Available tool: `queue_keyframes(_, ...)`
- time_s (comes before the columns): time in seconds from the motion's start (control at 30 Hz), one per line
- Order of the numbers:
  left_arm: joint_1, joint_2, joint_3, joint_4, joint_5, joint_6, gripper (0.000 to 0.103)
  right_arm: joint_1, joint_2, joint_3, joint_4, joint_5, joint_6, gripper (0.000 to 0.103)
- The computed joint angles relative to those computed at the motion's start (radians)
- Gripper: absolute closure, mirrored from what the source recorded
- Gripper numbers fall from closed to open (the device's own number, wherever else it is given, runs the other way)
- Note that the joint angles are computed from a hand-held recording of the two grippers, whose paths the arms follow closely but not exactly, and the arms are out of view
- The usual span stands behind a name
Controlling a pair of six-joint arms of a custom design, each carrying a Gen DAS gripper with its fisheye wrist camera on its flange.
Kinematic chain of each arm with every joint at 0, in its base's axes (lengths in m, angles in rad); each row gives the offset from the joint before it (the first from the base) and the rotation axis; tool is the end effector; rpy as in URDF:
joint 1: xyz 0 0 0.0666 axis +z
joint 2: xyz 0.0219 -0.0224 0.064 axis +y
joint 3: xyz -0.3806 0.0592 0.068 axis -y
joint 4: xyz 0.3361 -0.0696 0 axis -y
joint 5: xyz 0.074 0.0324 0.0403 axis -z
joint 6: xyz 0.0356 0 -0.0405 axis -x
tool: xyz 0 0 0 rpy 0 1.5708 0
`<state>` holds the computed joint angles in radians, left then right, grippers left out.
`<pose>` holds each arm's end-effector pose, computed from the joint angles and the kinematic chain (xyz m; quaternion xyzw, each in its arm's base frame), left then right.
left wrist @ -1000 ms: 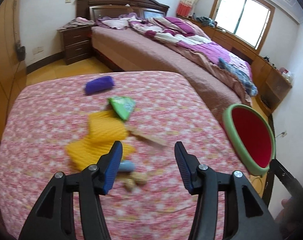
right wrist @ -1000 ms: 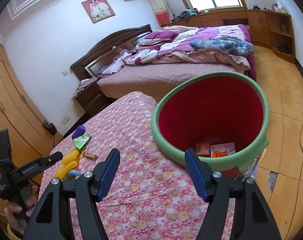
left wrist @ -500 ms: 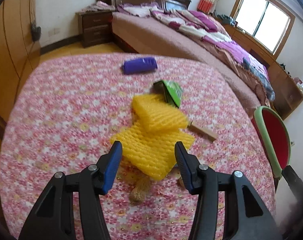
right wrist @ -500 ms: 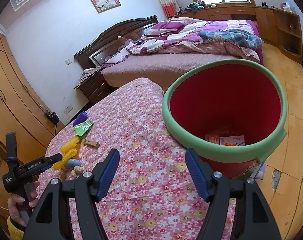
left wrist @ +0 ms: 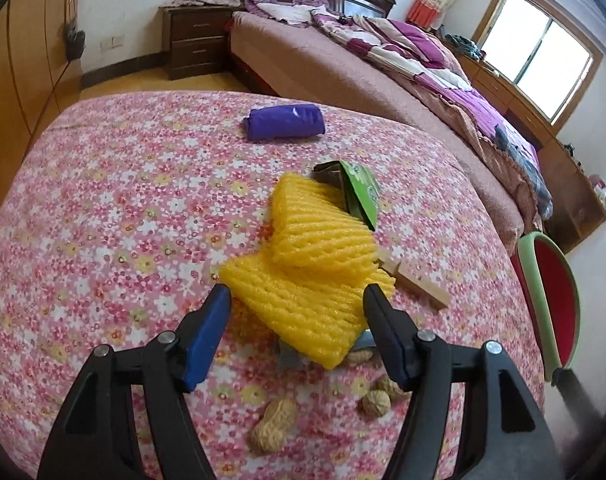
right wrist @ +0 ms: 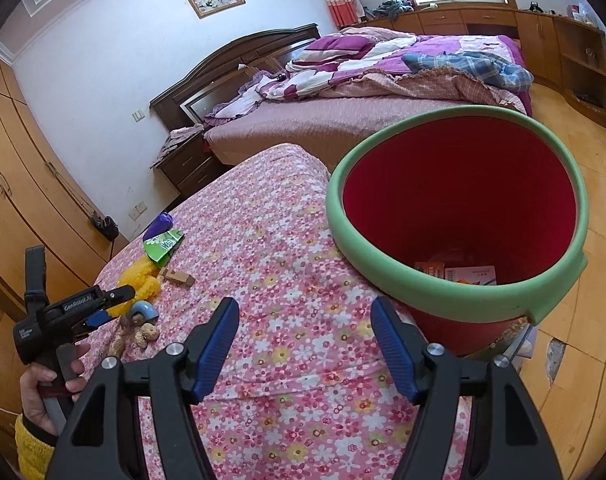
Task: Collect trash
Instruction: 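Grasp the yellow mesh fruit sleeve with the left tool, then grasp the blue plastic clip with the right tool while the left tool holds the mesh sleeve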
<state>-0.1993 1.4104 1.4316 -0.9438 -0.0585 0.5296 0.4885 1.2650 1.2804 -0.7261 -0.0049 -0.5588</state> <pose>0.4221 -0.0835 0.4369 -0.1650 0.9331 -0.0876 0.3073 0.3455 0.1834 0.4475 0.0309 0.9084 0.2104 0.3599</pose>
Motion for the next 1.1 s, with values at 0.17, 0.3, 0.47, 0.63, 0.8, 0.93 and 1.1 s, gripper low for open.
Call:
queue_keyframes(0.17,-0.002,0.039,0.021,-0.01,-0.004,0.008,0.035,-0.003,0.002,-0.002,0.0,-0.005,0.0,0.032)
queue_keyframes(0.3,-0.014,0.06,0.038,-0.011,-0.04,0.002,0.035,-0.003,0.006,-0.001,0.0,-0.007,-0.002,0.032)
queue_keyframes(0.47,-0.018,0.058,0.027,0.013,-0.057,-0.004,0.04,-0.001,0.014,-0.006,0.002,-0.019,-0.005,0.032)
queue_keyframes(0.63,0.0,0.033,-0.008,0.074,0.036,0.016,0.08,0.008,0.017,-0.007,0.003,-0.028,-0.002,0.032)
queue_keyframes(0.8,0.005,-0.026,-0.064,0.131,0.07,0.034,0.092,0.017,0.014,-0.009,0.002,-0.028,-0.003,0.032)
queue_keyframes(0.93,0.001,-0.086,-0.097,0.16,0.064,0.043,0.092,0.031,0.021,0.007,-0.005,-0.028,0.004,0.032)
queue_keyframes(1.1,0.001,-0.187,-0.153,0.185,0.017,0.053,0.092,0.072,0.051,0.062,-0.025,-0.045,0.021,0.032)
